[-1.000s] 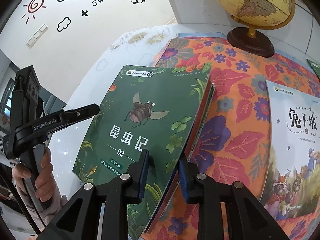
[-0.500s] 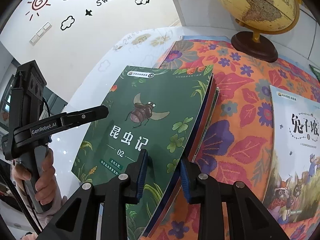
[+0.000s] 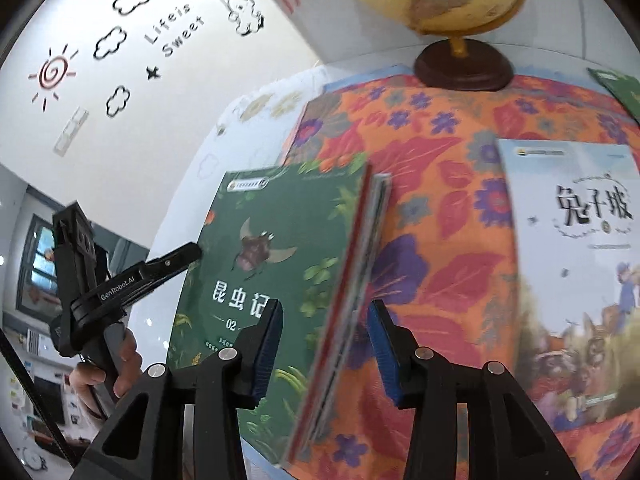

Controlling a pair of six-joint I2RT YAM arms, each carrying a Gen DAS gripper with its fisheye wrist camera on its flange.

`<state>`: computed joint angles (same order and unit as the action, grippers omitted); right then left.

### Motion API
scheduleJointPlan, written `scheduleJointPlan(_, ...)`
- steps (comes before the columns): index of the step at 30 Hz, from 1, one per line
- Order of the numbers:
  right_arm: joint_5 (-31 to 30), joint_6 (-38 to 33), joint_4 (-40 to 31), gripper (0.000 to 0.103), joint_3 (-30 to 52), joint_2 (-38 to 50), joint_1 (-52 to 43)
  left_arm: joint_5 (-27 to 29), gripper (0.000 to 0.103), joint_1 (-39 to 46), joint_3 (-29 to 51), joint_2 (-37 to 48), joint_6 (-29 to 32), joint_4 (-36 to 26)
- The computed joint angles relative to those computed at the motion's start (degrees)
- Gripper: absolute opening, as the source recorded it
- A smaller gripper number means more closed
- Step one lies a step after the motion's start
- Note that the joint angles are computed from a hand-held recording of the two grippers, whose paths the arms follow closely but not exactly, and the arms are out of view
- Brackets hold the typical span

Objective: Organize books

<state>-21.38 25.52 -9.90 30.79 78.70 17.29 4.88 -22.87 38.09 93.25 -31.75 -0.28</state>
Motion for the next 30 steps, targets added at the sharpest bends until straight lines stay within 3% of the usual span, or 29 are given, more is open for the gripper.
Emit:
scheduleJointPlan(4,-3.66,-3.46,-3.65,0.043,-2.68,-5.04,-7.95,-0.14,0.044,-0.28,-0.58,-2.08,-0.19,-0.76)
scheduleJointPlan(7,-7.54,-7.92,-8.11,0.043,-3.93,-8.82,-16.25,-3.77,0.044,-1.92,-1.17,-4.93,-0.01,-1.60)
scheduleJointPlan(17,-17.76,-33.20,-30.26,0.043,0.23,-15.29,-47.79,-9.05,0.044,-7.74,2.57,-6.26,-4.40,-6.36)
scheduleJointPlan(24,-23.07,-50.21,-40.03,0.043,5.56,-8.26,-64.65,-13.44,0.044,-17.76,11.89,-3.91,-7.26,-13.21)
scheduleJointPlan(30,-24.58,-60.62,-45.17,0.043,12.57,2.13,-71.12,-14.11,0.046,-26.71,25.56,7.05,-10.09,-16.96)
